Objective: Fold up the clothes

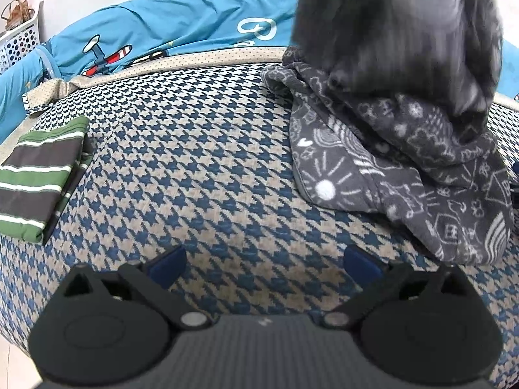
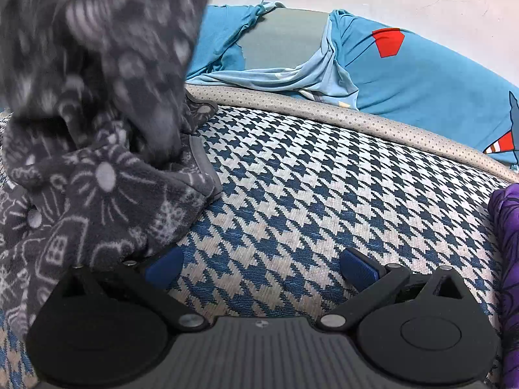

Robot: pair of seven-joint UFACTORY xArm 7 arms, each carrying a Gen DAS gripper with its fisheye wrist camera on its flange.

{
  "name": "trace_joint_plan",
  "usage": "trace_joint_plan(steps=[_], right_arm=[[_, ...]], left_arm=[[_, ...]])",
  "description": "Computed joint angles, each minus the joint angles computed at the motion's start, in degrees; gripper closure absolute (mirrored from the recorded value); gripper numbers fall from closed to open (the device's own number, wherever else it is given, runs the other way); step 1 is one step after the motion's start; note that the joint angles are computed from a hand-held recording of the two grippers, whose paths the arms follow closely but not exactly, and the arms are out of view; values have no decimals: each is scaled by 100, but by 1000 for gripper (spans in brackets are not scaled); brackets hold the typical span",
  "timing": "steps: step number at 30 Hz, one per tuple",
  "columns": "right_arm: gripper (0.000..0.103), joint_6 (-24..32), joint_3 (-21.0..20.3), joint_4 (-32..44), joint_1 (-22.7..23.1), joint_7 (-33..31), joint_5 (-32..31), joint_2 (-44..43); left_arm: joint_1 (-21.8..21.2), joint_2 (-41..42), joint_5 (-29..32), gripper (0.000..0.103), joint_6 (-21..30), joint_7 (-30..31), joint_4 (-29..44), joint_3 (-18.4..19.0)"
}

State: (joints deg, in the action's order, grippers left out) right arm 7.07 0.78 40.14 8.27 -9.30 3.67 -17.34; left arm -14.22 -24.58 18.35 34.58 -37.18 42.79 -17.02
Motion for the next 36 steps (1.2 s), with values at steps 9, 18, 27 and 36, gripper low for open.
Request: trace_joint_plan(steps=[9,18,27,36], right_arm=[[0,-20,-19,-4,17,-16,13,12],[0,-20,-22,-5,18,-23,19,12],[0,-17,-24,-13,19,-29,22,2],[0,-17,-25,-14,19,-33,25,2]], left_arm=[[-53,57,22,0,-10,-6,54,-47],[-77,97,52,0,-12,-106,102,-69],[-71,196,80,0,67,-246,188,-67],[-157,318,91,0,68,-232,248,-39]])
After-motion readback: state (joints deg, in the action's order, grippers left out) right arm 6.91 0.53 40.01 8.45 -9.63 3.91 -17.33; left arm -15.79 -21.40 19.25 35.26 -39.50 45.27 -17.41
